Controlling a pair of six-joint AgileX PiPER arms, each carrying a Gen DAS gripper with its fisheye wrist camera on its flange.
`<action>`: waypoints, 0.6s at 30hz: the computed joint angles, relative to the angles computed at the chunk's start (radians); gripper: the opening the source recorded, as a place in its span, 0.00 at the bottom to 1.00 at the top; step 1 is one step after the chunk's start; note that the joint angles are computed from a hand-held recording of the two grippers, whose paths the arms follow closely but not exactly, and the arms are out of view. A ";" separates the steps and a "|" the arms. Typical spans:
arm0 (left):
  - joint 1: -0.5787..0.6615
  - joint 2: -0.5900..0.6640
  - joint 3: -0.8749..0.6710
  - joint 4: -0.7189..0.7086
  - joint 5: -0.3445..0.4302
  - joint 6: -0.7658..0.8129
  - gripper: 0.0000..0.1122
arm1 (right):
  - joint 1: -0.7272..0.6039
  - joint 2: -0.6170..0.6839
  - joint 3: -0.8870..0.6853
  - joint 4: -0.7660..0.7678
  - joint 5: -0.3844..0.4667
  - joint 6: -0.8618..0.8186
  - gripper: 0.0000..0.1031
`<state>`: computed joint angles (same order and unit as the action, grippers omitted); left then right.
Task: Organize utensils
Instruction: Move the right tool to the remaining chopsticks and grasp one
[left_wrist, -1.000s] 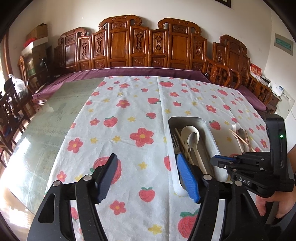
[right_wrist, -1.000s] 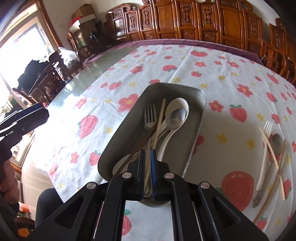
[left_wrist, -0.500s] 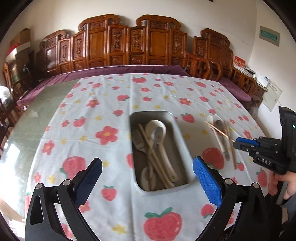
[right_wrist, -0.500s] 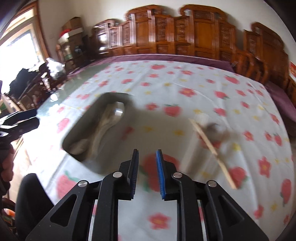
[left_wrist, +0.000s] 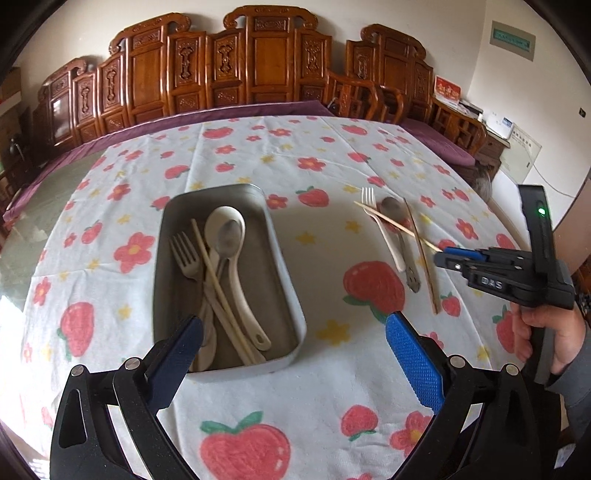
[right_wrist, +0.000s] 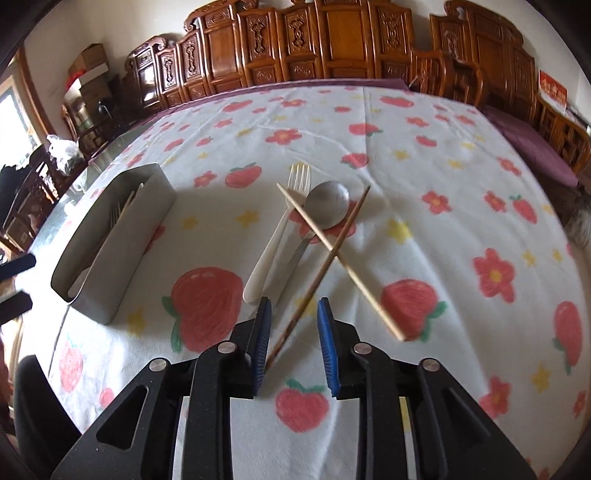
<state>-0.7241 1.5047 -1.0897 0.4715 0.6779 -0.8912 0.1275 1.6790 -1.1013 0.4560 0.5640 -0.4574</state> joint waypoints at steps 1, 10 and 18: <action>-0.004 0.008 -0.003 -0.003 -0.002 0.002 0.85 | 0.010 0.014 -0.010 -0.021 -0.004 0.030 0.27; -0.049 0.086 -0.076 0.016 0.058 0.053 0.85 | 0.056 0.092 -0.065 -0.231 -0.010 0.260 0.20; -0.059 0.164 -0.166 -0.028 0.067 0.111 0.85 | -0.004 0.028 -0.014 -0.177 0.010 0.179 0.06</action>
<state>-0.7834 1.6682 -1.2553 0.4437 0.7445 -0.7799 0.1234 1.7074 -1.1150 0.2786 0.5741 -0.2785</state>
